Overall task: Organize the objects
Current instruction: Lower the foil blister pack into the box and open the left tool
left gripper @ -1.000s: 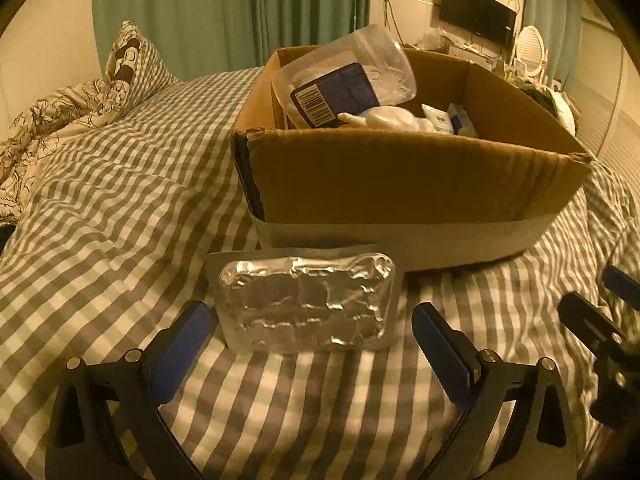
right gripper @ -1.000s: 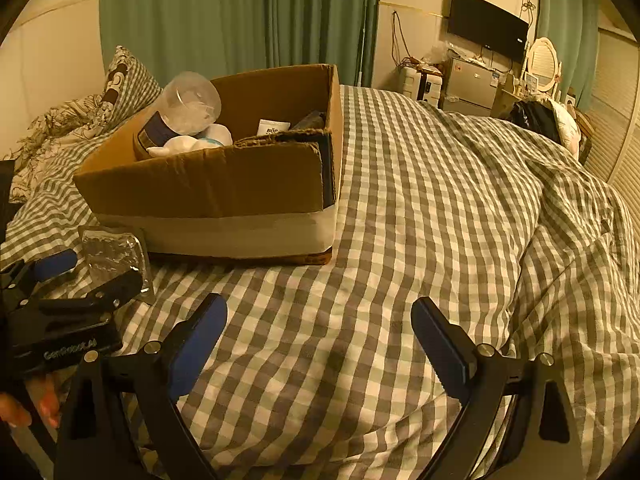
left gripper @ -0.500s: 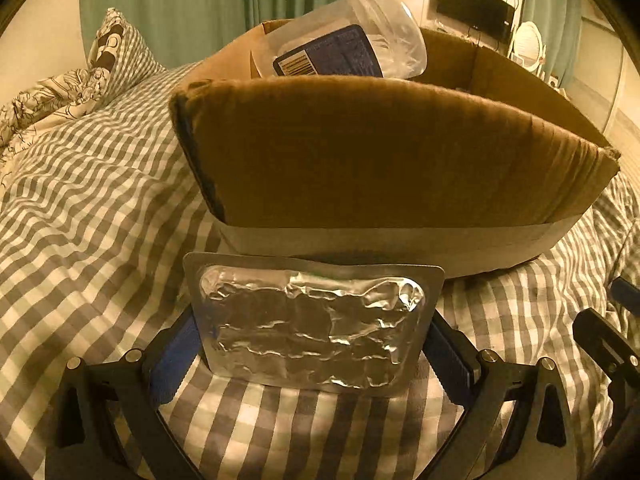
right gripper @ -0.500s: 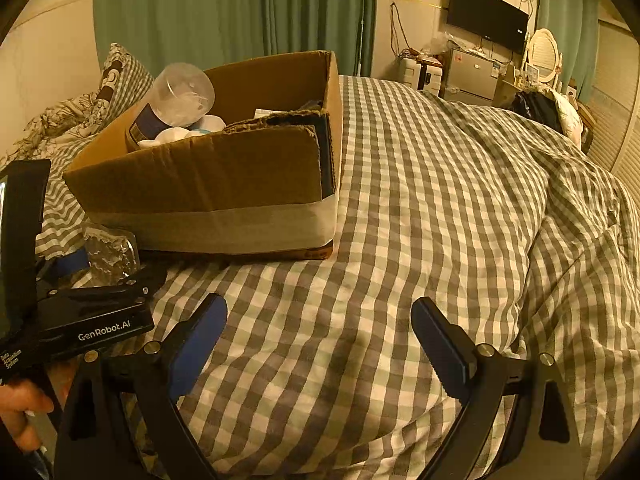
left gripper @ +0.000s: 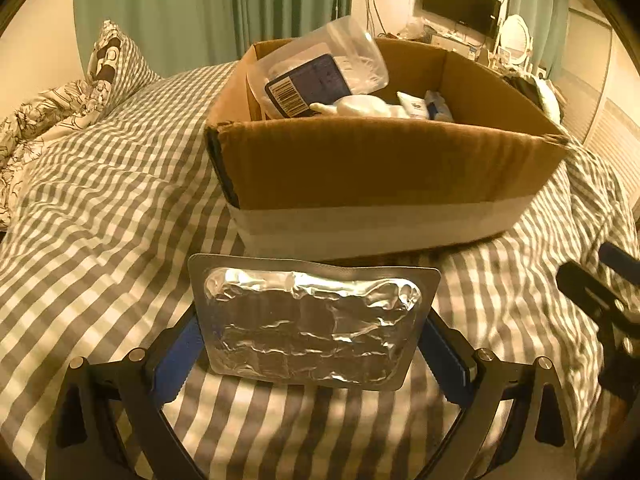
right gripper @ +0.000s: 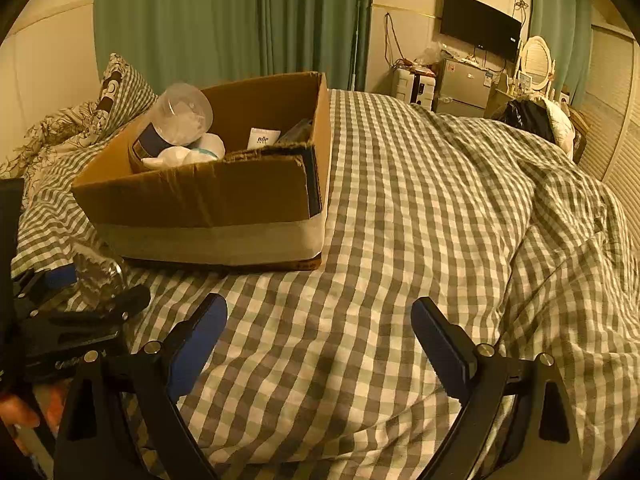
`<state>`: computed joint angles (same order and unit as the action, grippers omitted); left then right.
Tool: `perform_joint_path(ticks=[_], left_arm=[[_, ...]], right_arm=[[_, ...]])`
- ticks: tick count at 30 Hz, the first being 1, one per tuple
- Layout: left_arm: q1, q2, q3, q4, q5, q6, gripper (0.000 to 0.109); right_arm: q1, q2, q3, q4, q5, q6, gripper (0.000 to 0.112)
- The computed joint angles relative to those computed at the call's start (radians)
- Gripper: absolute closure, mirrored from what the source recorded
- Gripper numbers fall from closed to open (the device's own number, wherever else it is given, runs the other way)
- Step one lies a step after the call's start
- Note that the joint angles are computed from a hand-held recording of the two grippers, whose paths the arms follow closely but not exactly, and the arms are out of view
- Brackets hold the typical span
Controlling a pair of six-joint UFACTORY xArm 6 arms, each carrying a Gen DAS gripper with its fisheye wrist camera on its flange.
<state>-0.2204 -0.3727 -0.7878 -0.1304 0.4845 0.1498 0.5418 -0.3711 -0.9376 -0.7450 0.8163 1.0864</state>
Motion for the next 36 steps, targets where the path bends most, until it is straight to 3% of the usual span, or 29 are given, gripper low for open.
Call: perform_joint_path(ticks=[6, 12, 18, 27, 32, 36], left_arm=[[-0.013, -0.091, 0.015, 0.024, 0.056, -0.01, 0.008], [-0.03, -0.166, -0.019, -0.03, 0.106, 0.023, 0.008], [-0.057, -0.171, -0.113, 0.0, 0.111, 0.034, 0.008], [-0.076, -0.018, -0.346, 0.017, 0.057, 0.047, 0.008], [-0.077, 0.139, -0.523, -0.032, 0.093, 0.051, 0.008], [-0.09, 0.274, -0.649, 0.003, 0.128, 0.033, 0.008]], right_arm=[[0.043, -0.046, -0.022, -0.033, 0.059, 0.003, 0.019], [0.084, -0.103, -0.044, -0.053, 0.128, -0.005, 0.019], [0.088, -0.128, -0.112, -0.039, 0.163, -0.108, 0.019], [-0.024, -0.049, -0.296, 0.025, 0.091, -0.27, 0.019], [-0.112, 0.036, -0.392, 0.138, 0.015, -0.362, 0.019], [-0.162, 0.105, -0.464, 0.15, 0.009, -0.373, 0.019]])
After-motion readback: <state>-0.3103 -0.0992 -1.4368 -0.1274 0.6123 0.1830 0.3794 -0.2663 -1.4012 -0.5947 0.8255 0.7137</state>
